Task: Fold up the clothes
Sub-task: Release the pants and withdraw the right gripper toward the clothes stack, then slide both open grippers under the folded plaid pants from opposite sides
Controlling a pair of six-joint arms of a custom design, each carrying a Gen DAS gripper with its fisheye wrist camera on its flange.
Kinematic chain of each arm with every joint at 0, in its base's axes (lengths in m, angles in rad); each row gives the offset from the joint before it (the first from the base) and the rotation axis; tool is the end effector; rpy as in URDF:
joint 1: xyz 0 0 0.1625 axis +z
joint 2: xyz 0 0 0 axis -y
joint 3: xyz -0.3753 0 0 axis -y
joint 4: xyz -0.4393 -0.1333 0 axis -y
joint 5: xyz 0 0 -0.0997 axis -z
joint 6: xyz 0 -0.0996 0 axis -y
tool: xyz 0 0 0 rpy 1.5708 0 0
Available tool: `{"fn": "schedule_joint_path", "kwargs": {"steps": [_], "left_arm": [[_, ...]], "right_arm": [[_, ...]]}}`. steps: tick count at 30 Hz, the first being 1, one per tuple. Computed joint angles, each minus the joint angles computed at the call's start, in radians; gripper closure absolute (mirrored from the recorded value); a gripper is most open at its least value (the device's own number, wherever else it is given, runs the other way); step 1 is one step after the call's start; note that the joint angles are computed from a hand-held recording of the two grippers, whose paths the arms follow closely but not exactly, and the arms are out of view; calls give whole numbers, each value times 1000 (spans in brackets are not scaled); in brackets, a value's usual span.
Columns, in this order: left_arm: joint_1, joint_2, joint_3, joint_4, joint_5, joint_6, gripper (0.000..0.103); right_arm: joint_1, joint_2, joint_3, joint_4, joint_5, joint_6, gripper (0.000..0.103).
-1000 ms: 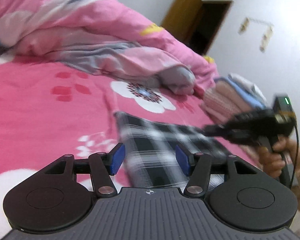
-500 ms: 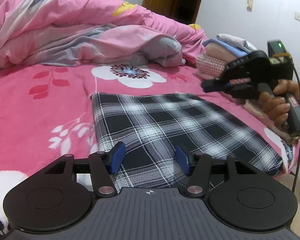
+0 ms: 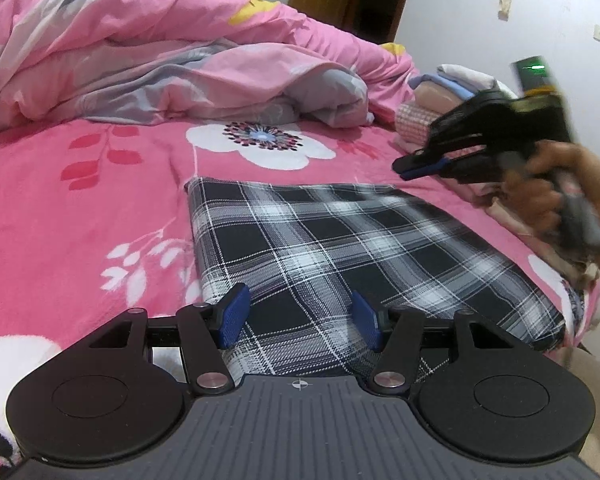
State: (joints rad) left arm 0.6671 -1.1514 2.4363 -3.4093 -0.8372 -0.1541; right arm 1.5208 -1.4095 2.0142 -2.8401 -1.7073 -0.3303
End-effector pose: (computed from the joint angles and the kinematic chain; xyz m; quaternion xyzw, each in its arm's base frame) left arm -0.1908 -0.4049 0.0733 0.2375 0.8715 -0.3943 0.1691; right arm 0.0916 -0.5663 0.2670 0.1097 -0.9370 0.3074 0.1248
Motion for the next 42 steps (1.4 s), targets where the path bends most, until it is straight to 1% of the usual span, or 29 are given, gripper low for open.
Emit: {"fn": "schedule_joint_path", "kwargs": {"steps": [3, 4, 6, 9, 12, 14, 16, 17, 20, 22, 25, 27, 31, 35, 38, 40, 42], "left_arm": [[-2, -4, 2, 6, 3, -7, 46], [-4, -3, 3, 6, 6, -7, 46], [-6, -2, 5, 5, 11, -6, 46], [-7, -6, 9, 6, 13, -10, 45], [-7, -13, 13, 10, 12, -16, 45], [-6, -18, 16, 14, 11, -19, 44], [-6, -22, 17, 19, 12, -23, 44], [-7, -23, 17, 21, 12, -25, 44], [-8, -26, 19, 25, 14, -30, 44], [-10, -26, 19, 28, 15, -32, 44], [-9, -30, 21, 30, 14, -35, 43], [-8, -34, 22, 33, 13, -36, 43], [-9, -47, 29, 44, 11, -43, 42], [-9, -68, 37, 61, 5, -59, 41], [-12, -80, 43, 69, 7, -73, 40], [-16, -85, 47, 66, 15, -80, 40], [-21, -89, 52, 59, 26, -87, 40]], "right_arm": [[-7, -94, 76, 110, 100, -84, 94], [-9, -120, 95, 144, 121, -102, 94], [-10, -152, 128, 189, 125, -121, 94], [-23, -187, 174, 207, 81, -129, 94], [-72, -268, 233, 223, 128, -124, 94], [-90, -326, 264, 249, 148, -126, 94], [-97, -388, 290, 297, 143, -135, 94], [-95, -404, 294, 315, 136, -137, 94], [-57, -431, 298, 340, 97, -127, 94], [-41, -438, 302, 340, 121, -142, 93], [-30, -413, 300, 335, 167, -150, 91], [-26, -383, 301, 310, 163, -142, 91], [-56, -349, 317, 279, 152, -90, 90], [-92, -400, 365, 281, 192, -101, 90], [-95, -438, 377, 315, 197, -96, 88], [-93, -458, 376, 343, 213, -98, 84], [-93, -470, 378, 344, 254, -119, 83]]}}
